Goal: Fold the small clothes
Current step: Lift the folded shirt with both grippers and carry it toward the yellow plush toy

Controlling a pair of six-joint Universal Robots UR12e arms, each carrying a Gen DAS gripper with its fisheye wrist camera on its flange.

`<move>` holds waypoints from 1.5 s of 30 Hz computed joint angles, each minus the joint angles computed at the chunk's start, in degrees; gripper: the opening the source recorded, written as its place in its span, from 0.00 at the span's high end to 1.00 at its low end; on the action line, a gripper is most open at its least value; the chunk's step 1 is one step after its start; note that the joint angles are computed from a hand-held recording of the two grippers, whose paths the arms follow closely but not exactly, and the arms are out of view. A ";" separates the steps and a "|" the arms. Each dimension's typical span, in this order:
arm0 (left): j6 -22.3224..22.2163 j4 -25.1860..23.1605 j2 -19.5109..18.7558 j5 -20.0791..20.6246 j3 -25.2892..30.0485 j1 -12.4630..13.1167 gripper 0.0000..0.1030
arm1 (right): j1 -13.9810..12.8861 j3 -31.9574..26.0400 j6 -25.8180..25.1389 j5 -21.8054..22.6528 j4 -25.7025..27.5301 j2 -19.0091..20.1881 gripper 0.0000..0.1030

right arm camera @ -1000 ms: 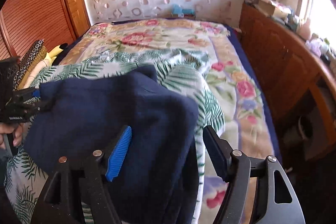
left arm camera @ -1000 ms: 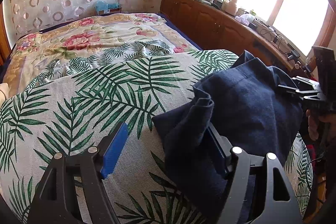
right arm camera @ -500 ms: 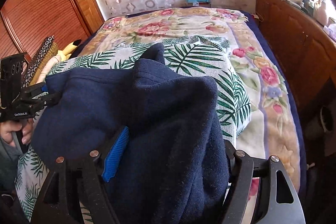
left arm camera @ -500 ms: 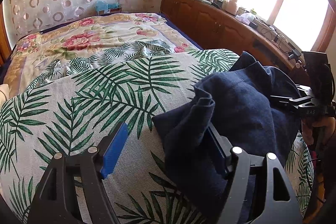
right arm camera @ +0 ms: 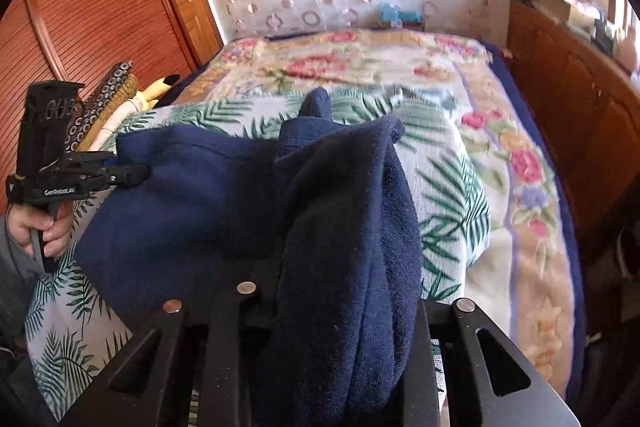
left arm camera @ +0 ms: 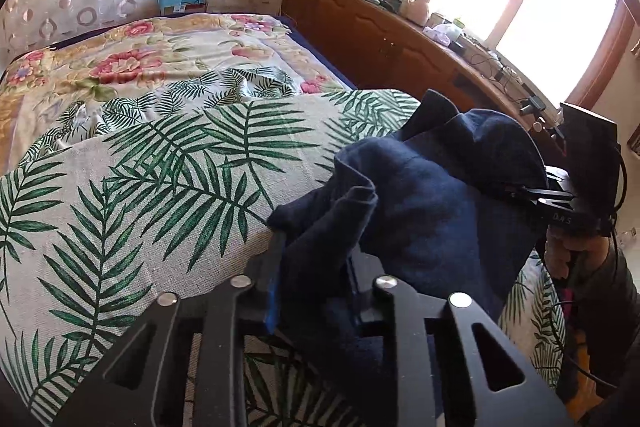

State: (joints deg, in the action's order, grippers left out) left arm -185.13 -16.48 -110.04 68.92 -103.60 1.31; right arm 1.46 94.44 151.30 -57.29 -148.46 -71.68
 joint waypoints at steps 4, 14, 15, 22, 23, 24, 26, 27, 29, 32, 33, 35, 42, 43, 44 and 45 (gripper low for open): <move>-0.13 3.92 1.54 -1.00 -1.58 0.10 0.83 | 0.08 1.37 -0.15 0.72 -4.29 -1.18 0.77; -2.00 14.26 8.34 3.45 -7.07 1.40 0.84 | 1.97 0.69 -2.26 3.64 -10.35 -2.31 0.78; -2.00 14.95 9.29 4.47 -7.86 1.76 0.84 | 2.56 0.33 -2.93 3.80 -10.52 -2.20 0.78; -3.46 18.80 14.20 10.09 -13.18 5.12 0.84 | 7.69 -3.35 -8.97 4.50 -9.12 -0.50 0.78; -3.93 19.52 14.81 10.56 -14.01 5.76 0.84 | 8.43 -4.13 -9.71 4.55 -8.63 -0.09 0.78; -4.59 20.23 15.52 10.93 -14.92 6.46 0.84 | 9.32 -5.02 -10.55 4.64 -7.99 0.36 0.78; -6.07 21.95 16.78 11.80 -16.71 7.86 0.84 | 10.83 -6.77 -12.08 4.82 -7.07 1.26 0.78; -6.72 22.79 17.43 12.19 -17.59 8.57 0.84 | 11.73 -7.58 -12.80 4.87 -6.78 1.66 0.78; -7.92 24.58 18.78 13.75 -19.41 9.85 0.84 | 13.34 -9.89 -14.39 5.04 -5.90 3.01 0.78; -9.87 27.29 20.01 15.82 -21.68 11.34 0.84 | 15.72 -13.36 -16.44 4.34 -4.46 4.93 0.78; -10.51 28.05 20.41 16.35 -22.47 11.87 0.84 | 16.43 -14.29 -17.26 4.08 -4.01 5.46 0.78; -11.90 29.76 21.05 17.87 -23.94 12.75 0.84 | 18.17 -17.49 -19.56 2.81 -2.20 7.35 0.78; -16.87 32.88 22.43 18.83 -27.86 15.66 0.84 | 22.93 -27.20 -26.14 0.82 1.38 13.72 0.78; -17.15 32.52 22.47 19.30 -28.21 15.99 0.84 | 23.55 -28.72 -25.81 1.07 2.37 14.81 0.78; -17.53 32.04 22.50 19.67 -28.56 16.37 0.84 | 23.93 -29.73 -26.09 0.67 3.10 15.61 0.78; -18.16 31.20 22.35 20.02 -28.93 16.77 0.84 | 24.16 -30.44 -26.92 0.33 3.58 16.24 0.77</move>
